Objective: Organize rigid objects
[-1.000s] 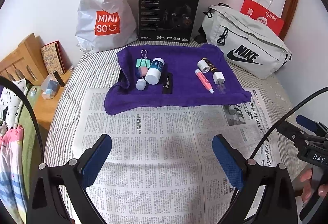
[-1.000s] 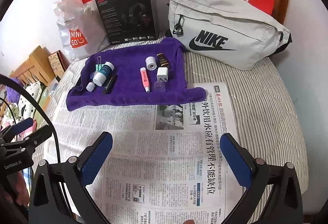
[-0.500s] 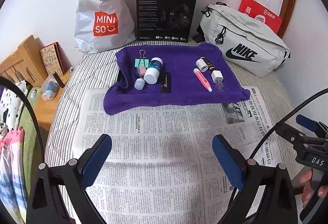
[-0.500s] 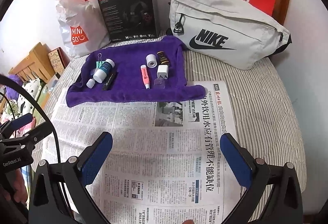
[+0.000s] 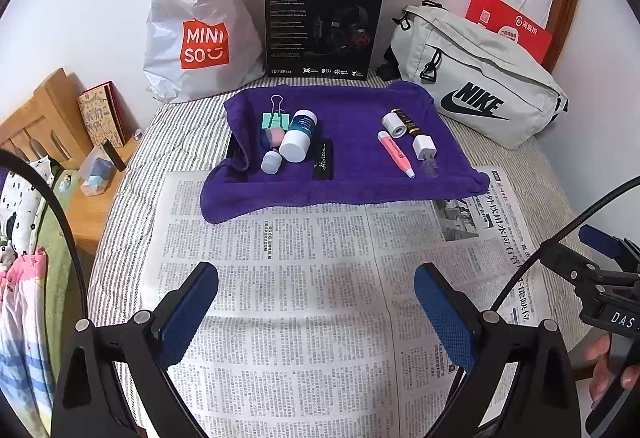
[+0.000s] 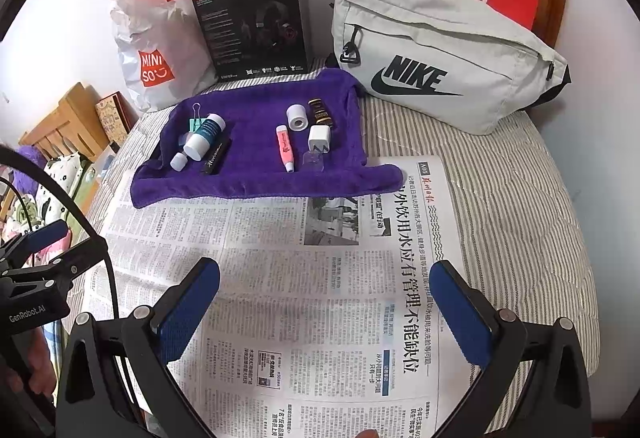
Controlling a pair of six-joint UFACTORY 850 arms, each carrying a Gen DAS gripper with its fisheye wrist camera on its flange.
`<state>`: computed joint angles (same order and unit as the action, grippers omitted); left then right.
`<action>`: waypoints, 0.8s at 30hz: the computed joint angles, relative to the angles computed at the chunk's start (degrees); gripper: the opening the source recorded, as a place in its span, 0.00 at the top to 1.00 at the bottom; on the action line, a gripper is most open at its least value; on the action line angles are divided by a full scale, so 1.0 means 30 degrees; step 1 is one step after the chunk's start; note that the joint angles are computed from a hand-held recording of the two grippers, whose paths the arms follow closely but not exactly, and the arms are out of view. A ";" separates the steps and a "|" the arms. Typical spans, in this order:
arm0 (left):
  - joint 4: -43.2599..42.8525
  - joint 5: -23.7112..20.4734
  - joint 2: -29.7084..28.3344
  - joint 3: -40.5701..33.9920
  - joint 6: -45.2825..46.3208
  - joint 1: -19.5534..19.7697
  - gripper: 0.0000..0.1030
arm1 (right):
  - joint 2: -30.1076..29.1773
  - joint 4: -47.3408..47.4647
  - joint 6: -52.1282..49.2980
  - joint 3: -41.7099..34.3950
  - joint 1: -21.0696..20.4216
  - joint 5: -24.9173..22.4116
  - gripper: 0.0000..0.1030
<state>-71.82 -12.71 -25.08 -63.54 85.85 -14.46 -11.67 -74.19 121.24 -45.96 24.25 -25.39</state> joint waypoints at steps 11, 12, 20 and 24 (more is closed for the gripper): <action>-0.0186 0.0086 -0.0036 -0.0050 0.0032 0.0020 0.04 | 0.0044 0.0035 -0.0202 0.0059 -0.0106 0.0050 0.00; -0.0067 -0.0006 -0.0095 -0.0144 -0.0061 0.0049 0.04 | 0.0051 0.0014 -0.0182 0.0065 -0.0113 0.0063 0.00; 0.0560 0.0067 -0.0105 -0.0261 -0.0589 0.0021 0.03 | 0.0056 0.0179 -0.0382 0.0029 -0.0128 0.0003 0.00; 0.0672 0.0058 -0.0101 -0.0269 -0.0685 0.0040 0.04 | 0.0047 0.0280 -0.0492 0.0031 -0.0101 0.0006 0.00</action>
<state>-69.80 -12.54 -25.39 -64.35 83.80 -14.33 -11.53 -73.35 119.76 -45.86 23.95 -25.37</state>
